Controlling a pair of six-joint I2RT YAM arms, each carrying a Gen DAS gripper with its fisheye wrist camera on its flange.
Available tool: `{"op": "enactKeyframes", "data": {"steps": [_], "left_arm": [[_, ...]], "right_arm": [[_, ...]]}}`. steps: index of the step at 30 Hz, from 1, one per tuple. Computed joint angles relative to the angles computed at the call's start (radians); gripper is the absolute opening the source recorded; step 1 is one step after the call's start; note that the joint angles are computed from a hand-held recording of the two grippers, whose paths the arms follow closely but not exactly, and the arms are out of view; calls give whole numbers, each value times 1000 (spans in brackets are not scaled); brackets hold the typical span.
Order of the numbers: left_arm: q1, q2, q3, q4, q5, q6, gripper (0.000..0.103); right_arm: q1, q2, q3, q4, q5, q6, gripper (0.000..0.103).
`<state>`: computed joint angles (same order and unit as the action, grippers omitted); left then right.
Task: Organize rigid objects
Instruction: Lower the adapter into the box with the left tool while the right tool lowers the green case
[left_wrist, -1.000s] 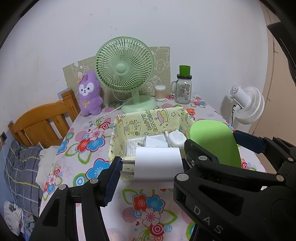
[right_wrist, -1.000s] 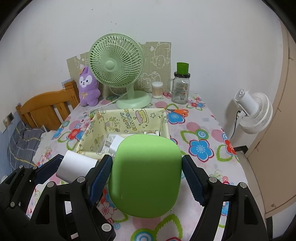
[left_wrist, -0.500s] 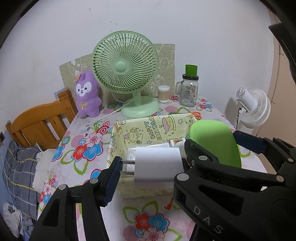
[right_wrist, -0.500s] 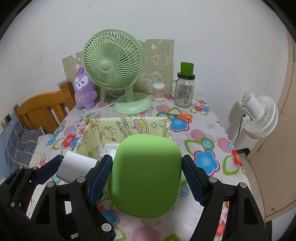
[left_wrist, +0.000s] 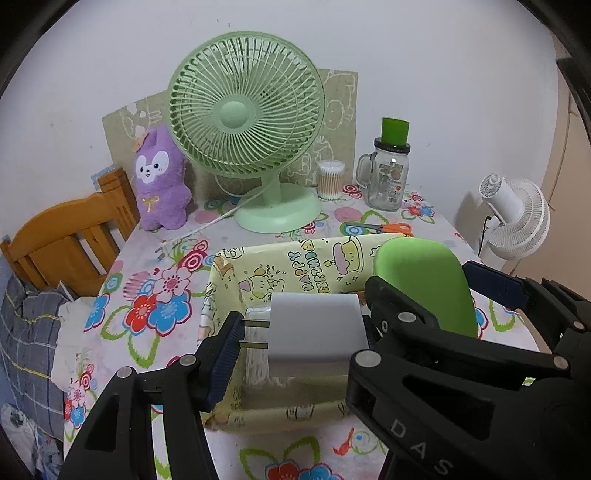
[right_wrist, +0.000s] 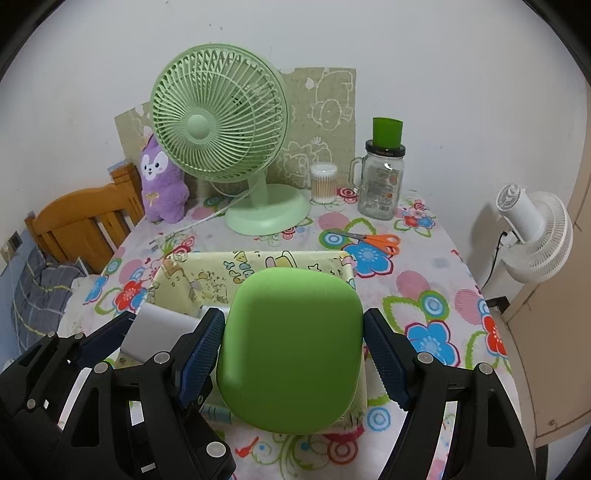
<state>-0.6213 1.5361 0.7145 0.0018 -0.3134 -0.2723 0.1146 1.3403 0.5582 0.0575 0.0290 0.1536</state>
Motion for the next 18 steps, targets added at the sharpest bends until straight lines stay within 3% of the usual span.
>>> {"op": "enactKeyframes", "data": {"steps": [18], "left_arm": [[83, 233, 152, 26, 31, 32, 64]], "right_arm": [[-36, 277, 164, 59, -23, -58, 78]]}}
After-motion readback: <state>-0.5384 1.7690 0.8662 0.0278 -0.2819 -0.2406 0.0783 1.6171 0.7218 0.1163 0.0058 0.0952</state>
